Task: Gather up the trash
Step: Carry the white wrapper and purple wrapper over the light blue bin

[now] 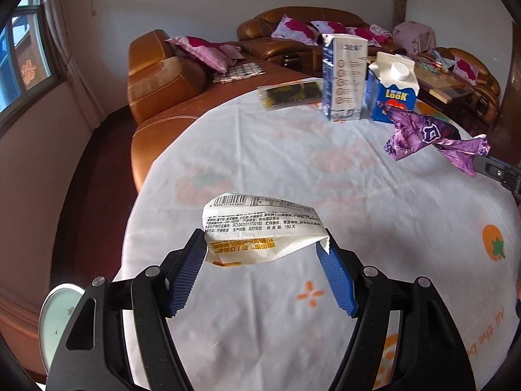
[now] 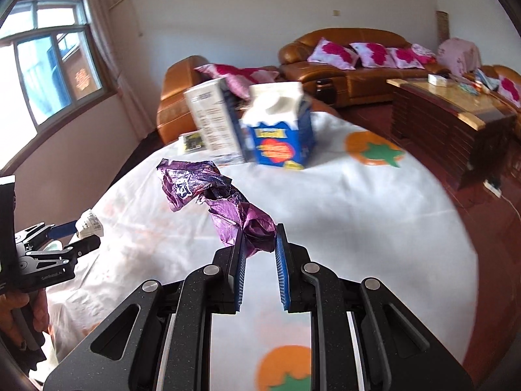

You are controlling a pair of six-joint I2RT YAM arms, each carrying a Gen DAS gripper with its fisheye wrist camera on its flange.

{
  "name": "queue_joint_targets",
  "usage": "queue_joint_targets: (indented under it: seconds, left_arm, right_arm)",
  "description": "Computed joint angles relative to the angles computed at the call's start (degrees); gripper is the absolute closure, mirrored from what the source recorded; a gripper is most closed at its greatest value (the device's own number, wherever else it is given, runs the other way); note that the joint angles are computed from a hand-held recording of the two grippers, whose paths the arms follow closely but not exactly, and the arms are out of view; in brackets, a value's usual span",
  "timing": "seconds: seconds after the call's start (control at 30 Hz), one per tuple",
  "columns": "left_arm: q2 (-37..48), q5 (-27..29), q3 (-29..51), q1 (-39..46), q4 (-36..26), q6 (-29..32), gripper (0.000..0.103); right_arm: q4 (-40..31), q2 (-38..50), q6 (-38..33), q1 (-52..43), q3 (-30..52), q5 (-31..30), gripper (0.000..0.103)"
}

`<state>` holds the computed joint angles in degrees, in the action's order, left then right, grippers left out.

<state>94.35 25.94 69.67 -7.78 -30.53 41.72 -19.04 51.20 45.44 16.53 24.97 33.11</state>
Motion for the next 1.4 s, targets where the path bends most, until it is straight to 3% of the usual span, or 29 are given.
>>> queue_joint_targets:
  seconds: [0.47, 1.4]
  left_arm:
    - [3.0, 4.0, 4.7, 13.7, -3.5, 5.2, 0.034]
    - [10.5, 1.9, 12.3, 29.8, -1.6, 10.7, 0.034]
  right_arm:
    - [10.7, 21.8, -4.5, 5.4, 11.3, -2.4, 0.085]
    - [11.6, 45.6, -14.2, 13.1, 34.1, -5.5, 0.085]
